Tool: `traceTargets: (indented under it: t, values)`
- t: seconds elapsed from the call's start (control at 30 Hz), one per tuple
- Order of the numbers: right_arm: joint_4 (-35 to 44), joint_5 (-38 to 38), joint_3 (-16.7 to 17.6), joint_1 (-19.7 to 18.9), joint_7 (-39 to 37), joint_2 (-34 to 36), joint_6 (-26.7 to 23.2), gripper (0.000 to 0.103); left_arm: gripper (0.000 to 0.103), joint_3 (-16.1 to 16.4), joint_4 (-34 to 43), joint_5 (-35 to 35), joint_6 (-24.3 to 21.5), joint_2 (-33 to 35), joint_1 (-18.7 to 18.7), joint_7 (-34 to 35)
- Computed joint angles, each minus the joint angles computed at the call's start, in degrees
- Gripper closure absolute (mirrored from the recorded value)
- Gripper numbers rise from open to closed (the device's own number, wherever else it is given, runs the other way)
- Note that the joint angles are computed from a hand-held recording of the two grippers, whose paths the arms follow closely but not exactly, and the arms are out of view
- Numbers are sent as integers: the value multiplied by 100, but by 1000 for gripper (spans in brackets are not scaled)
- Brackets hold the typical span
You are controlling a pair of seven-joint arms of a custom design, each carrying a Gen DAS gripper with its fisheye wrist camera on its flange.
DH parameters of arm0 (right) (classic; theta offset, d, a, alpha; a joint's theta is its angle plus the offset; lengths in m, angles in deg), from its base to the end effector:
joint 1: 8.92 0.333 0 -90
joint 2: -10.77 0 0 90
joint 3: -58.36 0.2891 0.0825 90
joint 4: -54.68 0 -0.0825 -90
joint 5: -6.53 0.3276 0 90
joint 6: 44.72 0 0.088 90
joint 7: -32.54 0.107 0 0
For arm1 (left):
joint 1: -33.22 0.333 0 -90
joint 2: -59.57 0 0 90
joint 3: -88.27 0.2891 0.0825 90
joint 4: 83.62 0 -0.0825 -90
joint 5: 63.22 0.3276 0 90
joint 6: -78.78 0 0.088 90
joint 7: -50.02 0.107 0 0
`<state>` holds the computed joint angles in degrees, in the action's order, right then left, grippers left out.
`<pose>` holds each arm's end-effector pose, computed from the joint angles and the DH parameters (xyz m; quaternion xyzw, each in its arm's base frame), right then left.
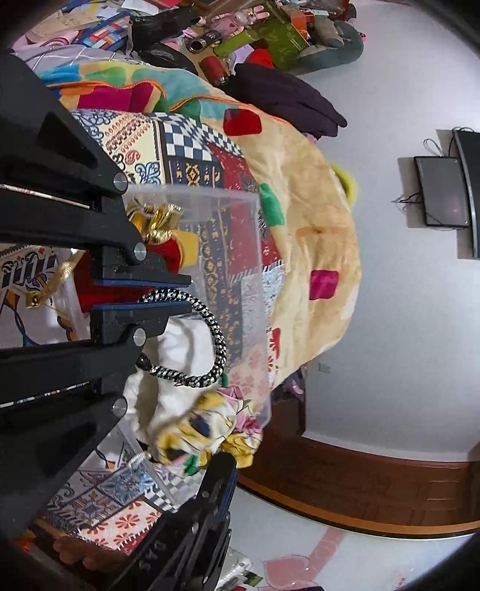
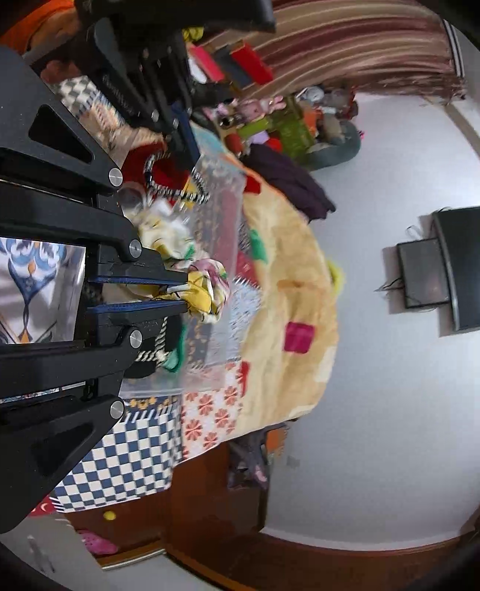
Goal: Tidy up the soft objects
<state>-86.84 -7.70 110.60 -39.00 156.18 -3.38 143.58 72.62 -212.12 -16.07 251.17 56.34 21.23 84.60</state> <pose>0.4185 0.2201 0.4717 -0.6709 0.5765 -0.2557 0.3900 0.4228 -0.2841 0.4752 -0.5401 0.7289 -0.3493 0.2347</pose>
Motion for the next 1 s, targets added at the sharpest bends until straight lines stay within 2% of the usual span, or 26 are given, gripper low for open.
traceTargets:
  t: [0.07,0.13,0.2,0.27,0.3,0.37,0.43,0.47,0.57,0.73,0.8,0.87,0.9,0.97,1.0]
  values:
    - [25,-48,256,-298,53,30,-142,96,98,5,55,-249,-92,112,-71,306]
    - [49,-175,285,-368,177,71,-289,95,98,18,95,-387,-170,188,-143,498]
    - [65,-244,-21,-82,208,196,-432,93,97,46,119,-388,-189,227,-191,520]
    - [55,-197,-535,443,161,281,-550,82,94,74,90,-539,-165,222,-236,644]
    - [48,-225,-627,532,209,263,-578,79,91,86,52,-588,-135,194,-247,666]
    - [-2,-322,-774,654,310,145,-594,64,89,95,-15,-706,-76,134,-251,732]
    - [-94,-479,-800,648,473,-85,-559,59,89,103,-168,-942,54,-10,-237,881]
    - [-129,-565,-799,622,549,-164,-518,58,89,90,-247,-1028,112,-96,-218,923]
    - [-248,-723,-1078,889,678,-423,-451,58,89,26,-486,-1380,280,-396,-166,1140]
    - [-498,-670,-1617,1487,663,-878,-278,58,89,-225,-891,-1736,577,-1077,30,1336]
    - [-566,-576,-1583,1488,632,-1047,-186,58,89,-340,-1010,-1876,650,-1333,106,1410]
    - [-674,-427,-1689,1675,554,-1284,-139,58,89,-514,-1172,-1955,748,-1699,232,1416]
    - [-710,-357,-1723,1735,511,-1370,-101,58,87,-571,-1194,-2010,772,-1779,279,1454]
    - [-807,-210,-1805,1882,421,-1592,-51,58,77,-753,-1345,-2102,873,-2118,424,1448]
    - [-850,-141,-1832,1937,374,-1695,-29,58,66,-861,-1398,-2153,917,-2236,524,1436]
